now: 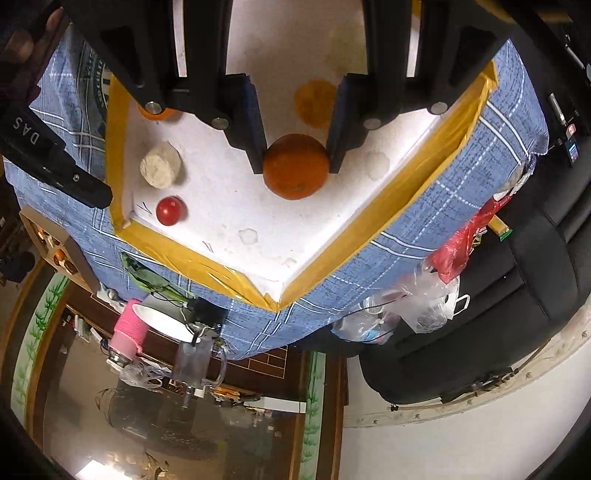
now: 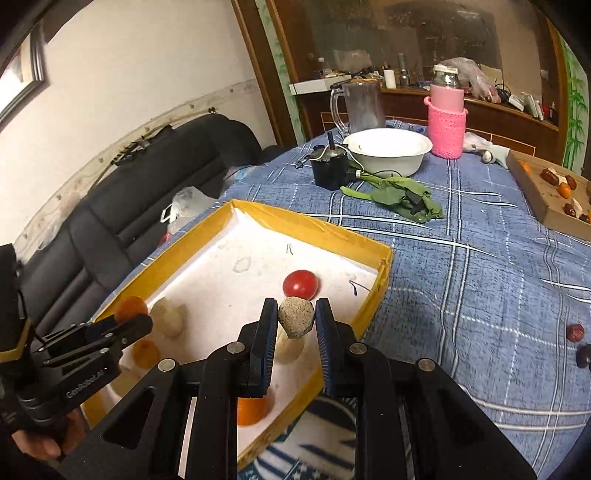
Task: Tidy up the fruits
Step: 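Open left tool to drop the orange while right tool releases the cube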
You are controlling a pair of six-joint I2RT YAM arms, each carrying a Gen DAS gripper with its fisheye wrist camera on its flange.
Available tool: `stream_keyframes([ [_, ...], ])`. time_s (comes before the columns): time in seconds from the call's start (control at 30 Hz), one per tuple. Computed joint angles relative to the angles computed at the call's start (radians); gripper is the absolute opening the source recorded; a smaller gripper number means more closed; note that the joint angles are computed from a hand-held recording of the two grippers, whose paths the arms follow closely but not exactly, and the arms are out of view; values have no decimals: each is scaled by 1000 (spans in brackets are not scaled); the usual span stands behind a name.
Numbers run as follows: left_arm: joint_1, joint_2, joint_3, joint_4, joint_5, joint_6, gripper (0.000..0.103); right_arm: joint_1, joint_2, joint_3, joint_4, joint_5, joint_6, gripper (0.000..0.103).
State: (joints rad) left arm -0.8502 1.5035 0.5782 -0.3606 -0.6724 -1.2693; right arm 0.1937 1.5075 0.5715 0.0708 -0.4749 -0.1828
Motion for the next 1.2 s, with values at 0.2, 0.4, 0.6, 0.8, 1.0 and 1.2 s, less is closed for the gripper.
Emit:
stream_keyframes([
  [0.2,51,11,-5,29,22,35,35,27,94,59,20,30,13,20],
  [0.4,82,34,1,45,45,52,35,53,168,99,28,63,16,20],
  [0.6,89,41,12,32,43,50,36,72,200,119,20,81,4,20],
  [0.8,91,47,25,8,40,36,38,90,210,128,7,115,2,27],
  [1.0,98,37,25,-48,61,-18,75,89,143,100,-15,115,-9,57],
  [1.2,14,-57,11,-145,22,-155,82,-83,-30,9,-67,14,-24,72],
])
